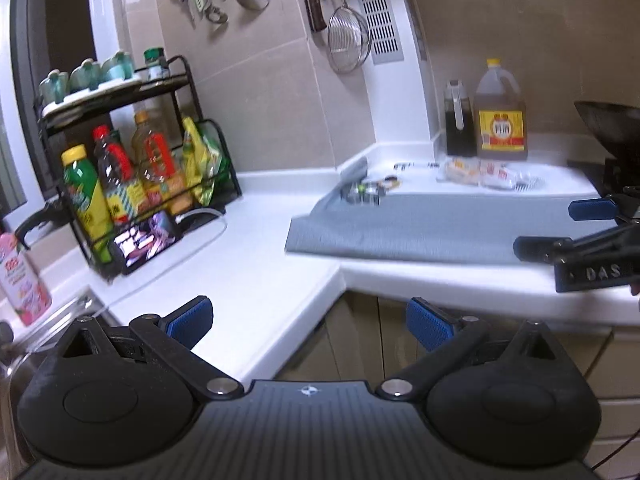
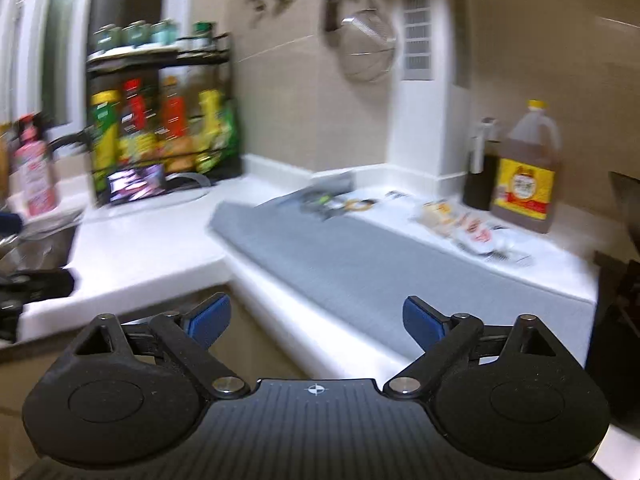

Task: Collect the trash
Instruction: 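Raise both open tools from the bin back over the counter, then grasp the clear drink pouch with right while left grasps the metal egg ring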

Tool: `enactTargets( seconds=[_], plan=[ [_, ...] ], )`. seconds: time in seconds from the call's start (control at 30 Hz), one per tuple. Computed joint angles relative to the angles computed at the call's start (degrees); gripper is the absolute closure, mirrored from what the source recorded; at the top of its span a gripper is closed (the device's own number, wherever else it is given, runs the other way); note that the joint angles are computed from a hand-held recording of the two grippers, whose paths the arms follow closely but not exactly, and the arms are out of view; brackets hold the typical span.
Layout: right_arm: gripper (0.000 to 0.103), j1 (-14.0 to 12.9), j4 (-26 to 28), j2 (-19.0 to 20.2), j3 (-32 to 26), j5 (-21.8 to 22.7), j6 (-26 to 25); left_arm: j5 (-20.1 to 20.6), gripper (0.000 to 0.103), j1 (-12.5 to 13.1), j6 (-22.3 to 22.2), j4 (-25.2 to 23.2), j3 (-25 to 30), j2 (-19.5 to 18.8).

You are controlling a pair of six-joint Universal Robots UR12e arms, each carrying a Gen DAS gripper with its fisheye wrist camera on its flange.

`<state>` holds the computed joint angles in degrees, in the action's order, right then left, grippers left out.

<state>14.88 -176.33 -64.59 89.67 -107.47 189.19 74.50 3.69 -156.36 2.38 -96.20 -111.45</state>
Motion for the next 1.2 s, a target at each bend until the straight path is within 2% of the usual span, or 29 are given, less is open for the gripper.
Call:
enactTargets(
  seconds=[0.13,0.23,0.37,0.67,0.83,1.03,1.2],
  plan=[
    [0.006,-1.43,0.74,2.24,-3.22,-4.10,0.82,0.38,0.000,-1.37,-0.42,-1.01,4.69,-2.48],
    [0.005,-2.77,1.70,3.39,-5.04,-5.53,3.91,0.68,0.000,-2.59,-0.67,-4.75,9.32,-4.74],
    [0.004,-4.33,3.44,4.49,-6.71,-5.76,7.47,2.80,0.000,-4.46,-1.57,-9.65,15.78,-8.37],
    [0.000,-6.64,6.15,7.08,-9.91,-6.87,9.69,8.49,0.000,-7.42,-3.33,-17.83,27.58,-15.72],
    [0.000,-7.39,7.26,8.83,-12.13,-8.38,10.03,10.05,0.000,-8.46,-3.86,-22.67,33.41,-19.35],
    [0.000,-8.48,12.41,11.49,-17.01,-8.35,10.07,11.20,0.000,-9.59,-4.77,-29.39,41.71,-24.28],
    [0.000,-9.34,16.81,14.14,-21.96,-9.02,10.56,10.32,0.000,-10.38,-5.52,-35.30,50.67,-29.24]
  ],
)
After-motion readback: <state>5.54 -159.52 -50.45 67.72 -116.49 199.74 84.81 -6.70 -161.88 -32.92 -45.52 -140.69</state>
